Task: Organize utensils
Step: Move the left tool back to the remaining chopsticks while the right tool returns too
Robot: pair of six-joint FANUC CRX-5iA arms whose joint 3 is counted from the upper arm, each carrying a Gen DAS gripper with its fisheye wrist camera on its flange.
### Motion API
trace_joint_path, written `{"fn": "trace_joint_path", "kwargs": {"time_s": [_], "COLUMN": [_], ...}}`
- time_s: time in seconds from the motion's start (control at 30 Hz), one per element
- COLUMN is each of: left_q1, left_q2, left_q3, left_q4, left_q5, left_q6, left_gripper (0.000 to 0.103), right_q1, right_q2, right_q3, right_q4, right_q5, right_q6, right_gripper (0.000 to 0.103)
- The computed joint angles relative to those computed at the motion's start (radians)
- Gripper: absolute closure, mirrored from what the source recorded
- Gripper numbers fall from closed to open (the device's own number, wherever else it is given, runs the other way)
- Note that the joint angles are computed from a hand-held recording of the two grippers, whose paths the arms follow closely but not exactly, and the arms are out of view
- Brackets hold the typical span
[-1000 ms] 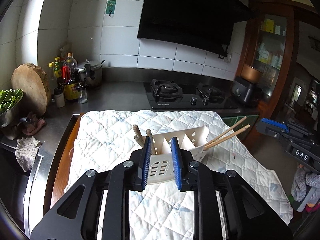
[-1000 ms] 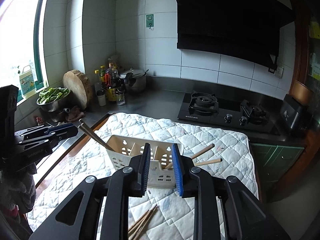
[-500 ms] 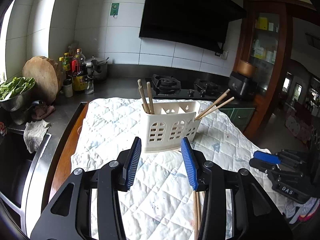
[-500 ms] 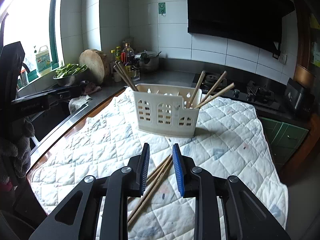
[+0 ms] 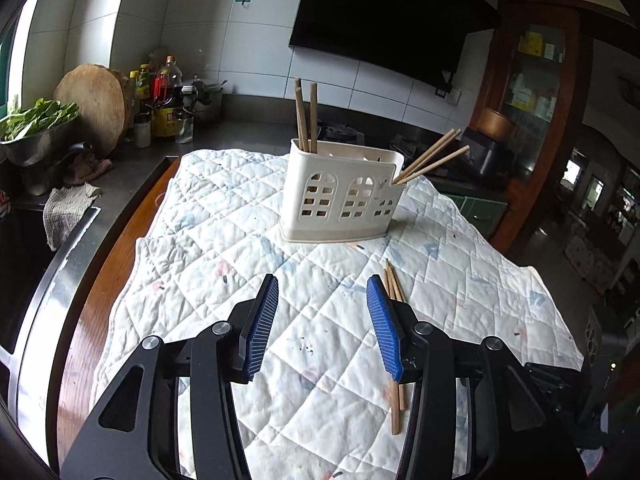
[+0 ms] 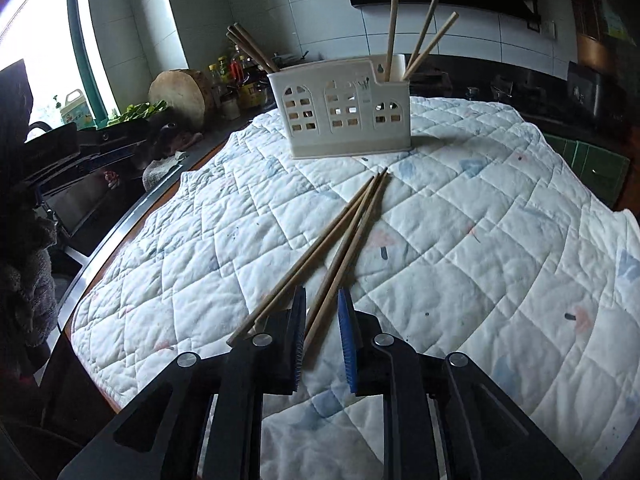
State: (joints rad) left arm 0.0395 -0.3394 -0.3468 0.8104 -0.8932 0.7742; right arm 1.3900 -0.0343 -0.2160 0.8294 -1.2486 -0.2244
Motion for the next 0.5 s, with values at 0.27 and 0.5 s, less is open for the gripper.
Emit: {"fn": "trace_joint_path", "kwargs": {"time_s": [0.27, 0.5], "left_q1": [0.027, 0.041], "left_q2": [-0.016, -0.011], "left_q3": [-0.053, -0.065], "left_q4": [0.004, 0.017], "left_q5": [-0.013, -0.022], "left_q6": [-0.023, -0.037], "left_gripper": [0.056, 0.056], "right_q1": [-0.045, -0.080], "right_q2": [-0.005, -0.008], "right_q3": [-0.033, -0.042], "right_q4": [-0.020, -0.041], "right_q5": [0.077, 0.130], "right_q6": [-0.088, -0.136], "right_gripper": [0.095, 0.095]}}
